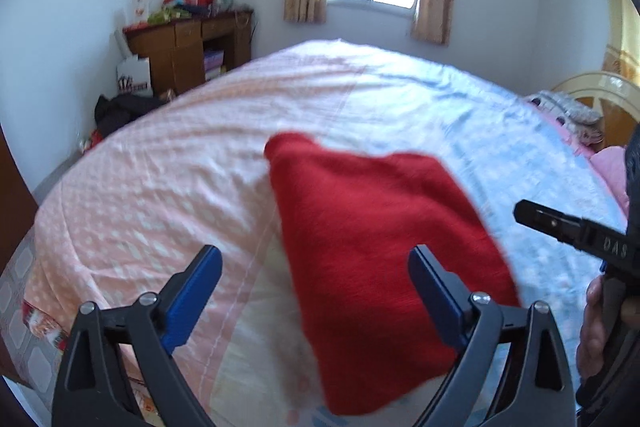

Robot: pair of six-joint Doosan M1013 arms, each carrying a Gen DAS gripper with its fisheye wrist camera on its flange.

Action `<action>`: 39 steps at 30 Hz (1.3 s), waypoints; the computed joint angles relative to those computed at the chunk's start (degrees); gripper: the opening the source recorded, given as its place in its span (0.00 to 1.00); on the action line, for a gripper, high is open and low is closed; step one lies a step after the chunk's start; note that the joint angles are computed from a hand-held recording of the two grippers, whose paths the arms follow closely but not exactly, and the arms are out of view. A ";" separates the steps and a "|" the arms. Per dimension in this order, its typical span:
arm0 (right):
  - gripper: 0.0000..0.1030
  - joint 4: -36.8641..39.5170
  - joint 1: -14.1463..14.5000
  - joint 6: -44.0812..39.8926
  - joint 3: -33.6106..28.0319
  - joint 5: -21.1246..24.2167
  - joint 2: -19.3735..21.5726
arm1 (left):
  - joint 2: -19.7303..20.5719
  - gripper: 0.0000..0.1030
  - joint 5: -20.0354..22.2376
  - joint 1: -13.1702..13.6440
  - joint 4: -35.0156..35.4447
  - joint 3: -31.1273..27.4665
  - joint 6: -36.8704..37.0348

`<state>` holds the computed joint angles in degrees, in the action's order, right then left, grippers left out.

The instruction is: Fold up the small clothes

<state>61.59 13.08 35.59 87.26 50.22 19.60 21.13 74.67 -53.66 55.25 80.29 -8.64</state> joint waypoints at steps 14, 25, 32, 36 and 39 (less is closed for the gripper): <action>0.66 10.23 -2.26 -13.18 6.07 -7.18 -6.47 | -0.07 0.96 0.21 -1.70 4.82 -1.60 0.80; 0.66 9.59 -2.03 -13.08 6.77 -7.32 -6.98 | -0.54 0.96 -0.48 -1.56 4.48 -0.74 -0.99; 0.66 10.01 -1.99 -13.54 7.12 -7.88 -7.20 | -0.45 0.96 -0.43 -1.71 4.54 -0.84 -0.88; 0.66 10.23 -2.05 -13.65 7.17 -7.92 -7.22 | -0.41 0.96 -0.37 -1.72 4.56 -0.90 -0.88; 0.66 10.23 -2.06 -13.78 7.15 -7.89 -7.20 | -0.39 0.96 -0.41 -1.68 4.61 -0.91 -0.83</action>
<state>71.82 11.01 21.81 94.41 42.33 12.39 20.74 74.26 -55.34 59.86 79.38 -9.48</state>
